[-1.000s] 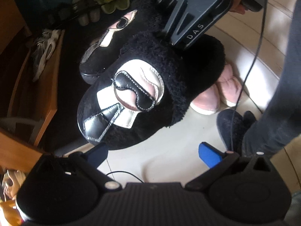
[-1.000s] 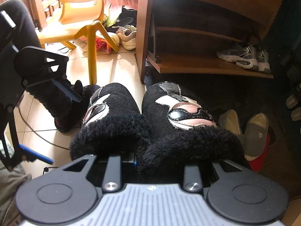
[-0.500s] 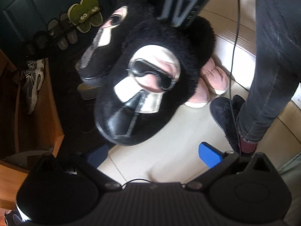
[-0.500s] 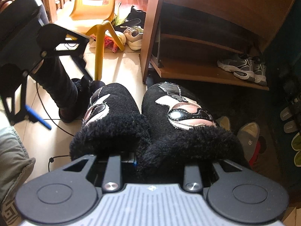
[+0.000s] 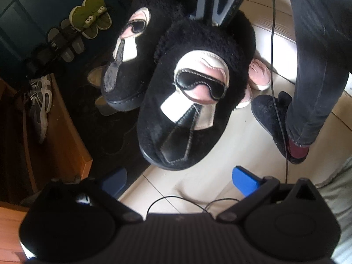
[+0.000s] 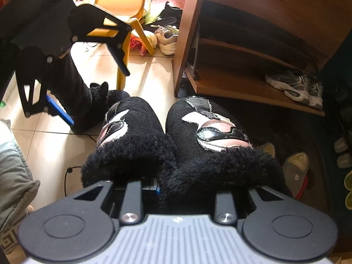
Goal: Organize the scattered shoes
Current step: 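Carry the black slippers up to the cabinet shelf with the right tool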
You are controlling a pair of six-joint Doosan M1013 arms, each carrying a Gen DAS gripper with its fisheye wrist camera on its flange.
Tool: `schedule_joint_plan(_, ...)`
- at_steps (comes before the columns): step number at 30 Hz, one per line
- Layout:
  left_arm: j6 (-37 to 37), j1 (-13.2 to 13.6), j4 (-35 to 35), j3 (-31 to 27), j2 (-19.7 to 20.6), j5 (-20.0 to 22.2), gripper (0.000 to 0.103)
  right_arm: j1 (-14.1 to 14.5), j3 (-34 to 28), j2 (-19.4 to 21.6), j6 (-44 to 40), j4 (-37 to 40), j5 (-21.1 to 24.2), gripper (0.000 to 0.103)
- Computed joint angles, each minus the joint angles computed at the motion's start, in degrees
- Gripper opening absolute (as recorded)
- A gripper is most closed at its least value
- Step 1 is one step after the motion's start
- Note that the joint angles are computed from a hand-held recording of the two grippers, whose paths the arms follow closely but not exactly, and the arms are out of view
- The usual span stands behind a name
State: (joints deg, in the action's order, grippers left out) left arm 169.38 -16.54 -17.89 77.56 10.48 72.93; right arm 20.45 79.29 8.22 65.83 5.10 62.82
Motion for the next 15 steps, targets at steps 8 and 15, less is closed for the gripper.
schedule_joint_plan(8,-4.14,1.82,-0.18,-3.73,2.89,2.8,0.103,-0.95,-2.48,2.84,-1.79,2.72,-0.86,0.027)
schedule_joint_plan(15,-6.61,2.4,0.07,-7.05,5.63,3.02,0.103,-2.13,-5.6,6.12,-3.37,4.68,-1.17,0.027)
